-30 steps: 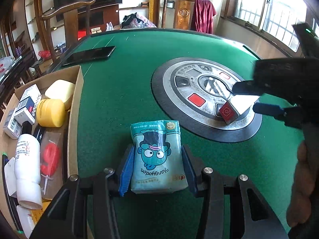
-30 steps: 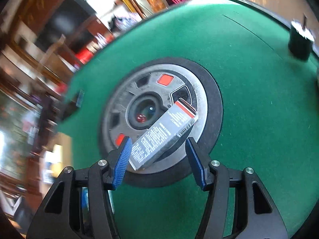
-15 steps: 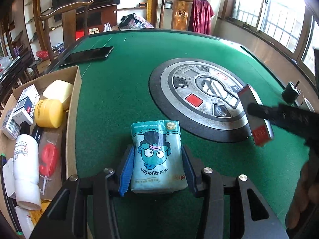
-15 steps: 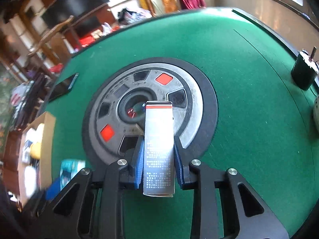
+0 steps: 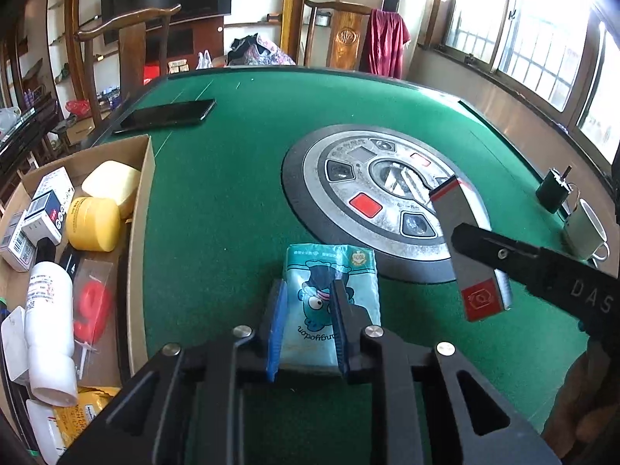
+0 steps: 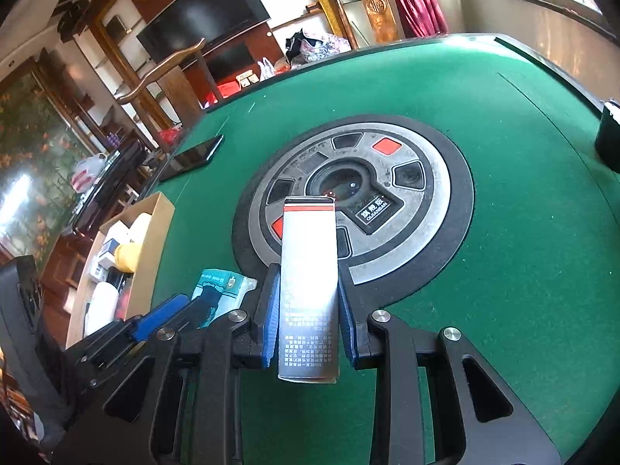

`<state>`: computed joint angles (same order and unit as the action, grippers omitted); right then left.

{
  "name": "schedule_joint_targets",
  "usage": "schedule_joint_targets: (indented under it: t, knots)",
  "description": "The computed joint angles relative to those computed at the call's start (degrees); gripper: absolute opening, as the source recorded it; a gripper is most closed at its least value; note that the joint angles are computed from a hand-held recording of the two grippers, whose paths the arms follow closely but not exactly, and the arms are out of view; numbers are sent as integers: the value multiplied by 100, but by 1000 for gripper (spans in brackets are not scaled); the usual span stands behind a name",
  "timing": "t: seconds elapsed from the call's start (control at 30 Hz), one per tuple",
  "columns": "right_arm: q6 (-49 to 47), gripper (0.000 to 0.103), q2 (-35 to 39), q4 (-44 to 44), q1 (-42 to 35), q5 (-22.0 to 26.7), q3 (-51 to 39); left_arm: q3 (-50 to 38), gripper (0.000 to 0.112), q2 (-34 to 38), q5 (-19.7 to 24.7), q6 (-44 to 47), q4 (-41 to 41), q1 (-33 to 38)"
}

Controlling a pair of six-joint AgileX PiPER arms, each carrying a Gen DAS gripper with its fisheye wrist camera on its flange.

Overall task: Organize objects
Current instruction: 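Carry the tissue pack and white box toward the tray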

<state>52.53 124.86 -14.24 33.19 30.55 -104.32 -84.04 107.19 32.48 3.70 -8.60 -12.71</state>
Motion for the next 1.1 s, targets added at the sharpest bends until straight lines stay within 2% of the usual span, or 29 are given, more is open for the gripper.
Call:
schedule_joint_targets:
  t: [0.1, 0.17, 0.2, 0.3, 0.37, 0.47, 0.6, 0.67, 0.83, 0.93, 1.1]
  knots:
    - [151, 27, -103, -65, -28, -127, 183, -19, 29, 18, 50, 51, -96, 8]
    - [137, 27, -115, -3, -49, -167, 218, -48, 57, 47, 122, 208, -233, 5]
    - [125, 27, -116, 36, -62, -180, 227, -36, 62, 47, 121, 238, -242, -22]
    - [62, 27, -143, 136, -104, -234, 277, 116, 65, -42, -74, 113, 30, -158]
    - [89, 27, -174, 113, -119, -261, 319, 125, 72, -18, -94, -142, 398, -269]
    - [130, 27, -192, 104, -123, -281, 345, -19, 72, 143, 77, -112, 435, -299]
    - [114, 27, -200, 93, -113, -291, 349, 48, 69, 151, -57, -278, 684, -326]
    - [127, 27, -197, 76, -107, -287, 343, 80, 51, 133, -121, -379, 787, -331]
    - [122, 27, -162, 74, -94, -243, 298, 162, 41, 76, -190, -407, 962, -409]
    - [143, 27, -127, 26, -63, -192, 235, 199, 37, 39, -200, -245, 793, -387]
    - [142, 27, -89, -33, -33, -136, 171, 214, 37, -17, -198, 170, 224, -270]
